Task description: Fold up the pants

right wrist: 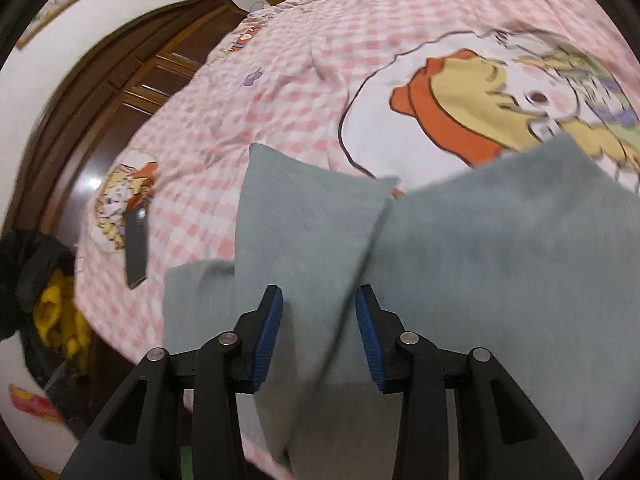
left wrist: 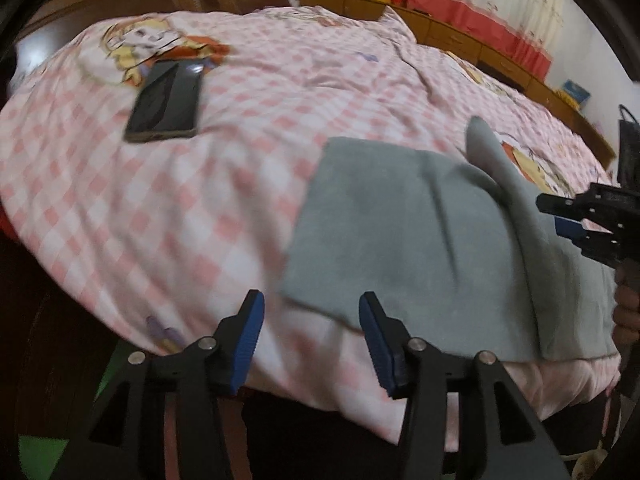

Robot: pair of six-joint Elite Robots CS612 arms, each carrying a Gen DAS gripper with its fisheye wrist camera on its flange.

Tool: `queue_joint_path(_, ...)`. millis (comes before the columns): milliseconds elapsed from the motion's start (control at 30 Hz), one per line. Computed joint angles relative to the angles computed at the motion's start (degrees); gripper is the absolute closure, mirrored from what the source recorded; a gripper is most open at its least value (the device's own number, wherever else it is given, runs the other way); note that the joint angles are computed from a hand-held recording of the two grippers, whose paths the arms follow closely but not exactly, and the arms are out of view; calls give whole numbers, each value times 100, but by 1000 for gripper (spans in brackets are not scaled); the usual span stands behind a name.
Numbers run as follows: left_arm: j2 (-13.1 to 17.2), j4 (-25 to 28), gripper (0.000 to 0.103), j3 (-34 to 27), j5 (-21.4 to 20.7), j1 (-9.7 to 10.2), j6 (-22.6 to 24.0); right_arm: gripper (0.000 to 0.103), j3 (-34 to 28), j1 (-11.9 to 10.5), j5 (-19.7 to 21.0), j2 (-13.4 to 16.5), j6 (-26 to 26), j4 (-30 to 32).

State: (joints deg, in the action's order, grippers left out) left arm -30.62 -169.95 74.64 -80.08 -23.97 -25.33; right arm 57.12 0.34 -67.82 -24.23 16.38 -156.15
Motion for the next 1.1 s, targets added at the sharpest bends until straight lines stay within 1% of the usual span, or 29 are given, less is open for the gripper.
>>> queue_joint_path(33, -7, -40, 51, 32, -27, 20, -52, 66, -100, 36, -113, 39, -29, 11)
queue_joint_path(67, -14, -87, 51, 70, -51, 44, -97, 77, -133, 50, -118, 53, -63, -35)
queue_joint_path(100, -21, -139, 51, 111, -63, 64, -139, 92, -155, 70, -130, 54, -137, -74)
queue_joint_path(133, -29, -174, 51, 146, -60, 77, -173, 96, -162, 102, -149, 43, -249, -144)
queue_joint_path(200, -48, -281, 51, 232, -54, 109, -274, 98, -46, 169, -152, -34, -538, -481)
queue_joint_path(233, -56, -324, 51, 264, -61, 115, -314, 99, 22, 214, -65, -80, -785, -656)
queue_joint_path(267, -63, -398, 51, 313, -105, 139, -394, 99, 48, 251, 100, -110, -1007, -702)
queue_joint_path(367, -64, -520, 51, 385, -352, 204, -570, 99, 40, 364, 484, -149, -1508, -554)
queue_joint_path(433, -55, -588, 51, 418, -442, 234, -674, 99, -17, 461, 538, -132, -1830, -363)
queue_joint_path(533, -94, -664, 51, 520, -372, 232, -704, 99, -141, 581, 575, -58, -2150, -9)
queue_joint_path(633, -128, -689, 51, 582, -243, 218, -690, 99, -211, 672, 686, 18, -2329, 230)
queue_joint_path(733, -154, -699, 51, 634, -109, 198, -659, 99, -157, 698, 869, 39, -2388, 238)
queue_joint_path(800, -165, -727, 51, 654, -108, 199, -661, 99, -91, 722, 922, 25, -2475, 293)
queue_joint_path(867, -162, -720, 51, 644, -100, 200, -654, 99, -31, 733, 1060, 19, -2603, 335)
queue_joint_path(933, -166, -700, 51, 646, -89, 190, -585, 99, -3, 759, 1005, 22, -2731, 386)
queue_joint_path(1000, -173, -675, 51, 652, -41, 171, -557, 99, -91, 762, 1055, 77, -2749, 636)
queue_joint_path(1100, -147, -605, 51, 595, -56, 165, -531, 99, -157, 754, 1201, 135, -2752, 836)
